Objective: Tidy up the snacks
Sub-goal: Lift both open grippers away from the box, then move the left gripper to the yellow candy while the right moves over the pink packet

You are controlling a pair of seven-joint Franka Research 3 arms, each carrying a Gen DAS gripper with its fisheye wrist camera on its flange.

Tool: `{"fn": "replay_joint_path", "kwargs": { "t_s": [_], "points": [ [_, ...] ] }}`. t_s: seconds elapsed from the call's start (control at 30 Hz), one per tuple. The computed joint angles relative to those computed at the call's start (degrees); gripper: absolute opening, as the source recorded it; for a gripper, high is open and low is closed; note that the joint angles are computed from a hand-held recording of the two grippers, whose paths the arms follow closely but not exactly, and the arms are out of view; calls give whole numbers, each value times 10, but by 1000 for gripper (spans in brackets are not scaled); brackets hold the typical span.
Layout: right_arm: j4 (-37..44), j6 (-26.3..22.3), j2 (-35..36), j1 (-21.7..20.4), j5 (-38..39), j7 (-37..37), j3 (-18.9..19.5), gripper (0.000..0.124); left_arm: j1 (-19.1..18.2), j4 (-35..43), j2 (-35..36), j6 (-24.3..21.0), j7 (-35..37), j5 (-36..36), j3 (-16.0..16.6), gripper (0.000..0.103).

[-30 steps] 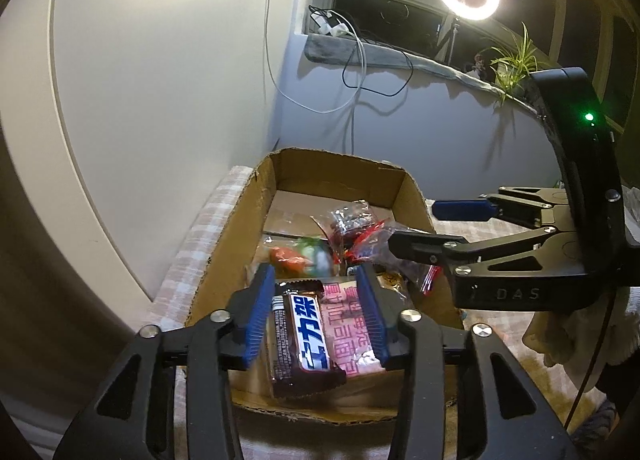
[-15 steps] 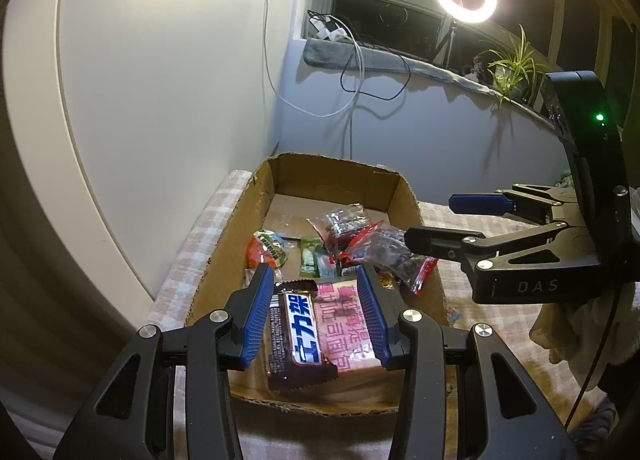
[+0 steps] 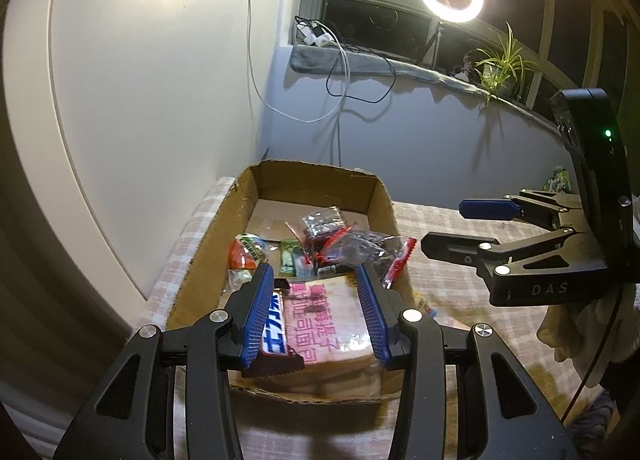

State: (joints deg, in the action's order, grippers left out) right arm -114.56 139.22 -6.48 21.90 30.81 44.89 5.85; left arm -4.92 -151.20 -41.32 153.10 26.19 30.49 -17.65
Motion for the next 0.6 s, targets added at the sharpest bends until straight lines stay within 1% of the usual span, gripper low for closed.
{"fn": "replay_joint_path", "kwargs": {
  "t_s": [0.2,0.53,0.6],
  "points": [
    [-16,-9,-14,-12,2,-14,-13,79,-10,7,3,-6,-4,-4,-6,42],
    [-56,-46,-31,-36,5,-64,-30,78,-36,27,35,2,-17,-12,-19,42],
    [-70,-54,-38,-39,3,-81,-33,71,-40,33,44,6,-20,-11,-23,42]
  ]
}}
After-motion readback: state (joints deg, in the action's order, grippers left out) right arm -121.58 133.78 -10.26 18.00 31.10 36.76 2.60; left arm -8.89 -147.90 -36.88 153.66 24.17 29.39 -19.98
